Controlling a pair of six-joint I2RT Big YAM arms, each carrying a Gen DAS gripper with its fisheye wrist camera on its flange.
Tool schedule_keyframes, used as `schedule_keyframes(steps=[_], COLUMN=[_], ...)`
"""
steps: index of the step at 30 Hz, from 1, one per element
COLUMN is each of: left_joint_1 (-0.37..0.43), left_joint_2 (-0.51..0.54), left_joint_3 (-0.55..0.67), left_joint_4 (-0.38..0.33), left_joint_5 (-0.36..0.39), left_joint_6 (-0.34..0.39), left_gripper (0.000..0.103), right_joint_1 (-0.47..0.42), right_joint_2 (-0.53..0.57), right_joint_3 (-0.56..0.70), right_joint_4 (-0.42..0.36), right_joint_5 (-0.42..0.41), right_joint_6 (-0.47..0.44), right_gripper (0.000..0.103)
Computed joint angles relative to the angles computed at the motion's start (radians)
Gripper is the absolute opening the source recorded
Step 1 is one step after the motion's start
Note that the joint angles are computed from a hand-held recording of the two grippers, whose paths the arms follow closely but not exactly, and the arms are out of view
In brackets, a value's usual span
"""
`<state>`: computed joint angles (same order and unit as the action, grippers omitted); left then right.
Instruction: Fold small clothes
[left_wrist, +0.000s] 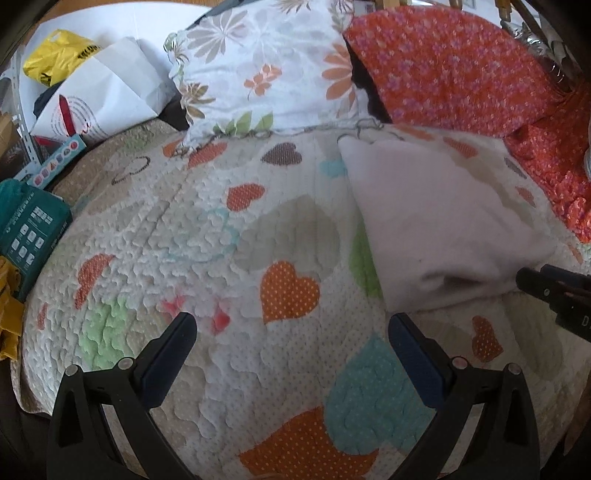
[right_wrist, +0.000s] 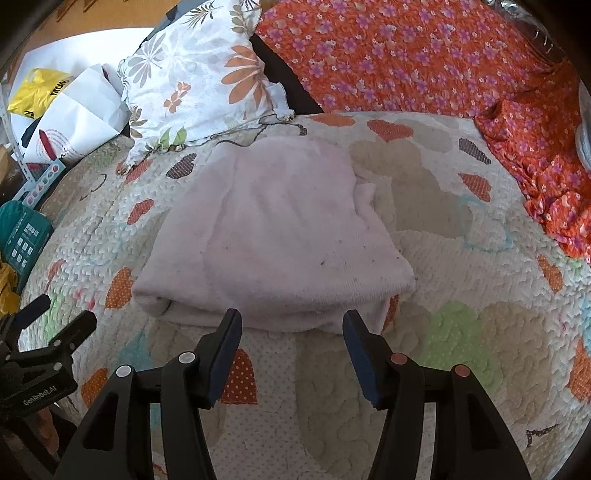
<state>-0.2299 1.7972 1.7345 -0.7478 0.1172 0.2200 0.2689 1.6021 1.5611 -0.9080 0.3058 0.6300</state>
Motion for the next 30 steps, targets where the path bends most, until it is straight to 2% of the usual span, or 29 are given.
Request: schedule_keyframes(steps=[3, 21, 30], left_joint_1=[0.003, 0.005, 0.011], left_joint_2=[0.014, 0.037, 0.069], left_joint_3=[0.020, 0.044, 0.088], left_joint_4=[-0.032, -0.086, -0.157], left_joint_5=[0.011, 0.019, 0.044], left_joint_6=[-0.011, -0.010, -0.032], left_gripper=[0.103, 0.103, 0.103], right_joint_1=[0.001, 0.006, 0.014], right_joint_2=[0.002, 0.013, 0.021], right_joint_3=[0.003, 0.011, 0.019], right_joint_4=[-0.003, -0.017, -0.026], right_joint_5=[-0.001, 0.002, 0.021], right_joint_6=[-0.001, -0.016, -0.036], right_gripper=[0.062, 0.065, 0.067])
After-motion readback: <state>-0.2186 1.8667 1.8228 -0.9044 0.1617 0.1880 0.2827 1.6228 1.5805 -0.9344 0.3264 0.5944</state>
